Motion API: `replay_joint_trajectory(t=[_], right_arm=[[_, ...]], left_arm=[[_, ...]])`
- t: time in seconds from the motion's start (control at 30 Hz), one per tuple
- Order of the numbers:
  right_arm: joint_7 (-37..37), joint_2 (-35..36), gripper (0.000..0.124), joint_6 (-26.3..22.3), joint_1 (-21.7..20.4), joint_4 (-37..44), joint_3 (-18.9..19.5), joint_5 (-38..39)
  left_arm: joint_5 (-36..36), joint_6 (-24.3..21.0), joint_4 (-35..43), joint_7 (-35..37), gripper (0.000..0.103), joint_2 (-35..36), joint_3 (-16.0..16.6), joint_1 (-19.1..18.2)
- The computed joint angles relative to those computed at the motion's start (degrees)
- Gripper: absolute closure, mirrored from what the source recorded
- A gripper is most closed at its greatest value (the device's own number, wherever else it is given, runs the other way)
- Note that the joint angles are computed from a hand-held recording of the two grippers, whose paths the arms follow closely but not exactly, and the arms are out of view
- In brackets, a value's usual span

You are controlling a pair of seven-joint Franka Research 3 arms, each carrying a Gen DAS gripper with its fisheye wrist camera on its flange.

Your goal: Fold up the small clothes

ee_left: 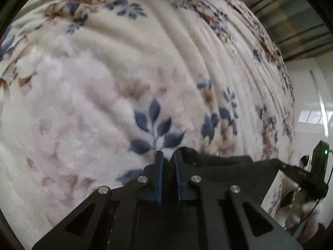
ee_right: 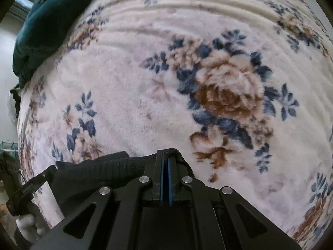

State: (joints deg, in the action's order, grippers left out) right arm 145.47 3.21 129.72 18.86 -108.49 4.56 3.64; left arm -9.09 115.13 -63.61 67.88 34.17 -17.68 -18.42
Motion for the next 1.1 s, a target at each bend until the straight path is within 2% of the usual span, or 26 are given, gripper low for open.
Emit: replay_joint_trajectory(t=[0.1,0.2,0.3,0.37,0.43,0.47,0.53,0.57,0.6,0.63,0.7,0.73,0.77,0.8,0.83,0.87,0.93,1.0,1.07,1.1], right_arm=[[1.49,-0.05,0.122,-0.27,-0.20,0.06,-0.26,-1.26],[0.79,3.44,0.122,-3.42,-0.35,2.54,-0.46,-0.49],[-1.61,6.38,0.122,-5.13,0.16,5.20,-0.62,-0.85],[-6.89,7.68,0.120,-5.57,-0.52,6.48,-0.30,3.36],[-10.09,7.34,0.107,-6.97,-1.25,6.62,-0.23,8.06],[-10.49,5.81,0.091,-5.27,-1.28,4.86,-0.31,9.49],[-9.75,2.75,0.072,-2.68,-1.16,1.52,-0.53,10.64],[-10.35,1.18,0.071,-0.99,-1.34,-0.42,-0.46,12.52],[-11.28,0.25,0.071,0.25,-1.53,-1.73,-0.37,14.59],[-12.16,-0.24,0.070,1.25,-1.64,-2.64,-0.27,16.39],[-13.62,0.11,0.070,1.53,-1.81,-2.79,-0.21,18.25],[-14.21,0.86,0.070,1.34,-1.81,-2.57,-0.12,18.97],[-14.30,1.66,0.070,1.20,-1.75,-2.27,-0.03,19.69],[-13.85,2.79,0.071,1.16,-1.67,-1.36,0.00,19.92],[-12.26,2.63,0.092,2.73,-1.26,-1.84,-0.03,18.69],[-9.95,2.63,0.123,3.30,-0.75,-1.60,-0.13,16.05],[-4.10,2.21,0.124,4.82,0.52,-0.65,-0.53,7.57],[1.83,2.23,0.124,2.73,1.80,1.04,-1.97,-0.52],[1.65,2.84,0.124,0.83,0.02,1.65,-1.42,1.36],[-1.93,3.05,0.124,-0.83,-1.24,1.63,-1.25,7.28]], left_arm=[[-0.50,-0.12,0.06,0.20,0.096,0.39,-0.09,0.42],[-0.77,-0.29,1.09,-0.25,0.096,1.45,-0.01,0.48],[0.60,-1.35,5.18,-0.96,0.099,4.19,0.55,-0.44],[1.51,-2.29,7.79,-0.80,0.101,5.63,0.80,-0.92],[0.22,-2.37,8.01,0.61,0.100,5.44,-0.06,0.04],[-1.79,-2.31,6.99,1.71,0.098,4.66,-1.02,1.31],[-4.12,-1.98,3.34,2.91,0.089,1.97,-1.62,2.86],[-5.78,-0.50,-0.74,3.84,0.070,-0.67,-2.03,3.99],[-6.75,-0.01,-3.28,4.09,0.042,-2.30,-2.07,4.47],[-7.69,0.14,-5.62,4.26,0.038,-3.67,-2.13,4.84],[-9.75,1.59,-9.40,5.02,0.041,-5.20,-2.43,5.17],[-9.07,1.87,-9.76,4.33,0.053,-5.08,-1.98,4.40],[-8.23,2.34,-9.40,3.71,0.071,-4.36,-1.63,3.54],[-6.45,2.16,-8.02,1.71,0.074,-3.34,-0.80,2.30],[-6.06,2.56,-7.79,0.96,0.076,-3.16,-0.68,2.06],[-5.34,2.87,-6.98,0.16,0.079,-2.76,-0.48,1.64],[-4.54,3.64,-6.52,-0.65,0.081,-2.64,-0.37,1.45],[-4.36,3.94,-6.62,-1.05,0.082,-2.49,-0.45,1.69],[-5.63,3.25,-5.99,-1.66,0.082,-1.32,-0.82,2.51],[-6.77,3.04,-5.89,-2.00,0.082,-0.90,-1.17,3.09]])
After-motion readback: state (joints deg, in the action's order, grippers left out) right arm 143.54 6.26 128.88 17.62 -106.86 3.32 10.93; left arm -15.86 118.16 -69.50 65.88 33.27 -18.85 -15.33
